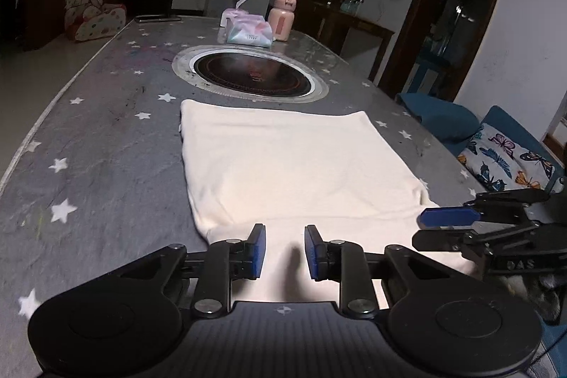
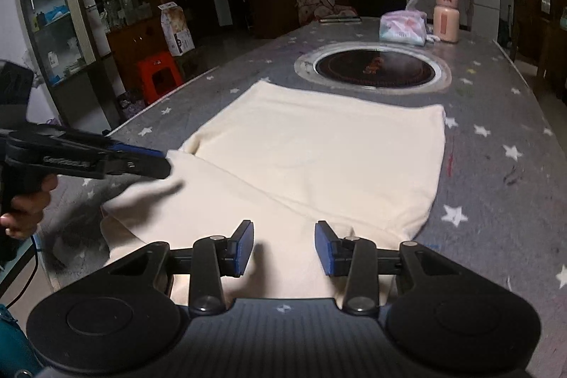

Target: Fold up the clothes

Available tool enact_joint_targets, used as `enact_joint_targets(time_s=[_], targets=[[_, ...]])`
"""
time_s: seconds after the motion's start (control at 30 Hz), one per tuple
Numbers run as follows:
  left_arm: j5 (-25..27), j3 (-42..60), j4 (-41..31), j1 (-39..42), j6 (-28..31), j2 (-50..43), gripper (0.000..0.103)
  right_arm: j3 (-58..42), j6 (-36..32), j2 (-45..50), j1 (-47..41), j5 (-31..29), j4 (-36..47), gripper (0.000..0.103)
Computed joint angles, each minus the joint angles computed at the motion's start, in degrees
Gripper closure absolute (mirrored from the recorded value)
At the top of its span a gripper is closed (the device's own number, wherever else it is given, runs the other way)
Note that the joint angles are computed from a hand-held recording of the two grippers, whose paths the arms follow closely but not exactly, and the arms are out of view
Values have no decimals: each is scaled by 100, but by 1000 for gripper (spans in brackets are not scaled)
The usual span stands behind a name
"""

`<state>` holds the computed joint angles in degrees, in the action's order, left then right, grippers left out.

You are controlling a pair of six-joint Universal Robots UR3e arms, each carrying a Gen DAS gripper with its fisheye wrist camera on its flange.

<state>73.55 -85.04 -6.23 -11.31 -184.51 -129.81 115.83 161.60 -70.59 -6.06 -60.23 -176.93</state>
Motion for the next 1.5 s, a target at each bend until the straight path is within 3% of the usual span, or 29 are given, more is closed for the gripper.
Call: enact_joint_targets(time_s=[0.1,0.43,0.5,0.57,0.83,1.13,1.33,1.4,1.5], targets=[[148,468,-315,-21,-64,-324,79,-177,56,148,91,-83,-59,65],[174,302,-225,50,90,-213,77,-166,-91,106,137,-367,52,67],[190,162,-170,36,148,-102,74,-165,-182,99,147,-429,131,67],[225,-122,11,-11,313,82,64,-49,-287,-5,146,-440,117,67],[426,-978,374,-286,922,525,64,583,-685,-588,217,-442,-53,67],[661,-1269,539,-336,979,596,64,1160,-716,-814,202,-572,-475,67],[786,-1348,592,-365,827,624,58,1300,-591,-681,203,-628,-748,66],[831,-1372,596,-375,738,671,53,1348,-503,-762,177,-593,-787,63],[871,-1448,682,-394,617,723,47,1476,-349,-852,141,-566,-996,49]])
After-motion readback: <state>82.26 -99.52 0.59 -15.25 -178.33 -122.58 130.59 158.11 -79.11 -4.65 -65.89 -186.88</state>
